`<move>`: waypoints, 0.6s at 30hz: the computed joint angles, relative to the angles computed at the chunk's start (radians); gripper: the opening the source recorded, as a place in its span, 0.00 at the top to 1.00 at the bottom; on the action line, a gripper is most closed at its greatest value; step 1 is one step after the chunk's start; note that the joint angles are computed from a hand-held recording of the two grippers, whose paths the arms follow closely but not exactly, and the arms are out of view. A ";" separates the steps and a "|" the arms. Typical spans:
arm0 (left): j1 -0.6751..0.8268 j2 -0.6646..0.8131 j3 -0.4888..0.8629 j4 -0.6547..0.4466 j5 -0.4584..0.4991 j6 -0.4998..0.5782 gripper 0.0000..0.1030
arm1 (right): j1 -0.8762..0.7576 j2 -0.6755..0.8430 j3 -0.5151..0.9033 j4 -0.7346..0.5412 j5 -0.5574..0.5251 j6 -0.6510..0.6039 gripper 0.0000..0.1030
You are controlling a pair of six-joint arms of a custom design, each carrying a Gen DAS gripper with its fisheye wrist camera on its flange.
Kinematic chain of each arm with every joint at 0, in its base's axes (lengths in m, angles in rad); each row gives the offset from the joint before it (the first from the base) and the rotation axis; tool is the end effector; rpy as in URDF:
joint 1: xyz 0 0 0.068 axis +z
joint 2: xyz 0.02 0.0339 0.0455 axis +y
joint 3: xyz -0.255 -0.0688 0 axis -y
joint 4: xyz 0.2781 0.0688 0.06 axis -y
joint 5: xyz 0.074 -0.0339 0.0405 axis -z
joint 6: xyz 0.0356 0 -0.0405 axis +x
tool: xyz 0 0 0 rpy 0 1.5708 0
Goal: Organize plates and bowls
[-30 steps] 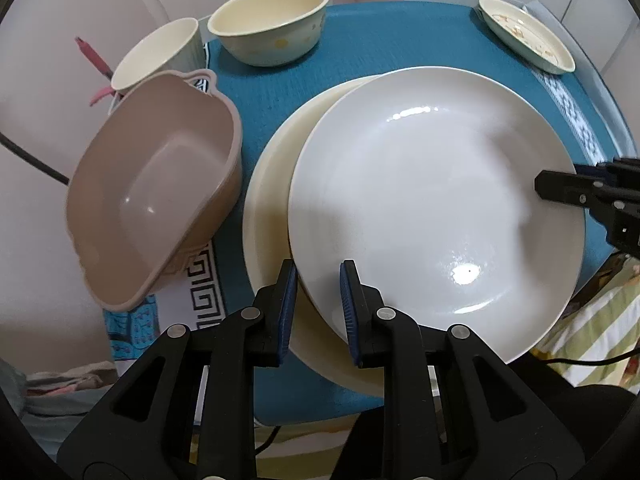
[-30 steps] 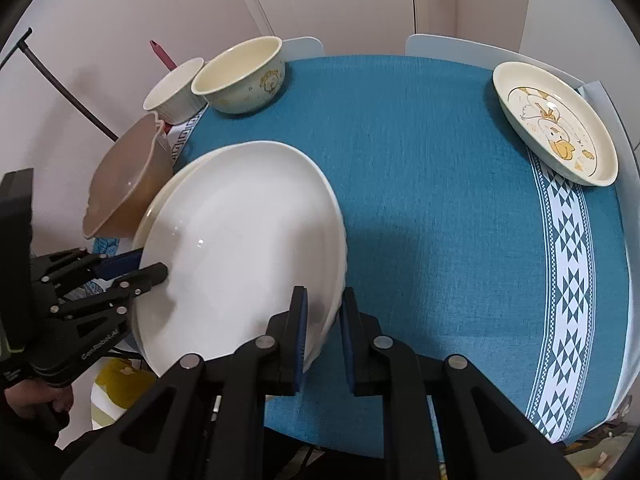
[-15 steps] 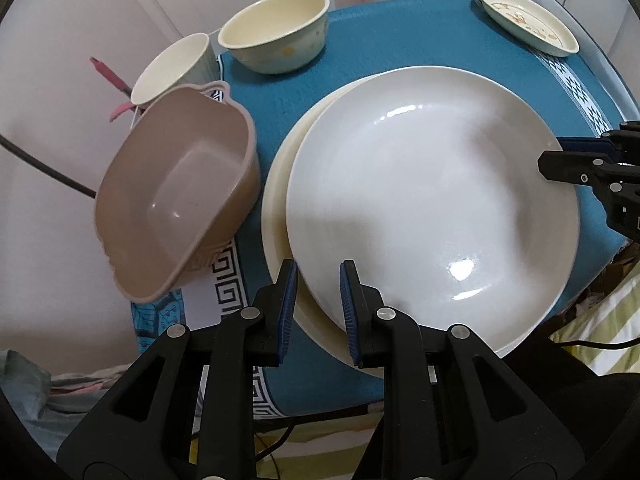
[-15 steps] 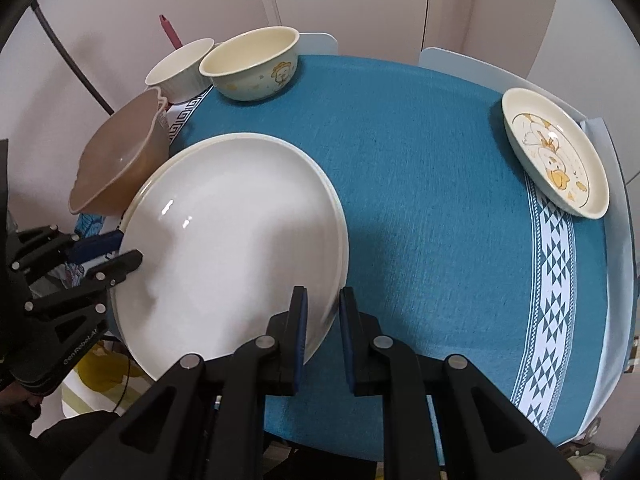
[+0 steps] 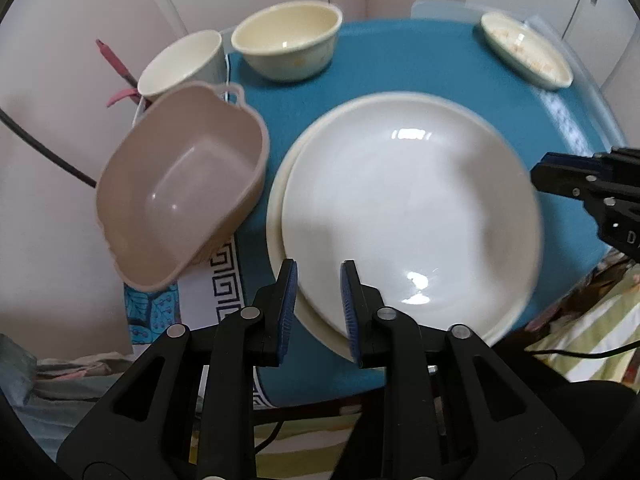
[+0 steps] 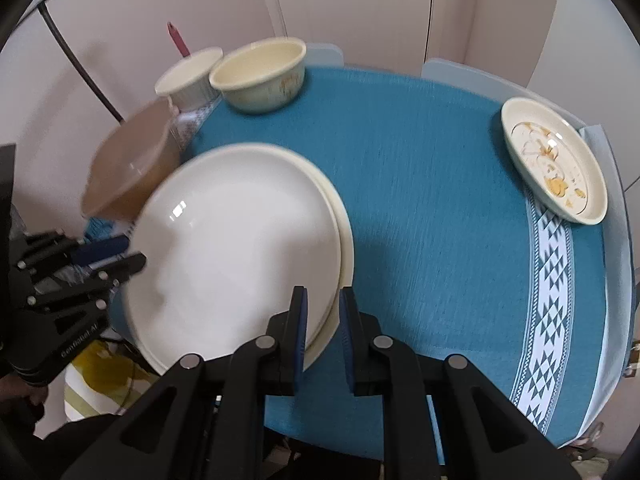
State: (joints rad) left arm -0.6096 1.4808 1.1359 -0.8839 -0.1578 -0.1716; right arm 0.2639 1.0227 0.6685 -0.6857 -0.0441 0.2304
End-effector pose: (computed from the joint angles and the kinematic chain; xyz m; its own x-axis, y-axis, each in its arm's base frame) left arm 0.2620 -0.1762 0.2271 -0.8502 0.3880 -0.3557 0.3827 0.9196 0.0886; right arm 0.2161 0.0600 0.1965 -0.8749 -0.0001 -0.4842 -0.0846 0.9847 0.1526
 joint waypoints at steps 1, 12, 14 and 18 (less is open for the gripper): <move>0.006 -0.009 0.019 -0.009 0.020 0.001 0.78 | -0.006 -0.017 0.010 -0.014 0.000 0.004 0.86; 0.016 0.061 0.293 0.110 0.132 0.088 0.00 | -0.252 -0.285 0.051 -0.147 -0.034 0.048 0.00; 0.010 0.153 0.403 0.083 0.167 0.091 0.00 | -0.333 -0.306 0.075 -0.196 -0.056 0.021 0.00; -0.012 0.412 0.753 0.014 0.290 0.099 0.00 | -0.535 -0.293 0.170 -0.298 -0.094 -0.083 0.00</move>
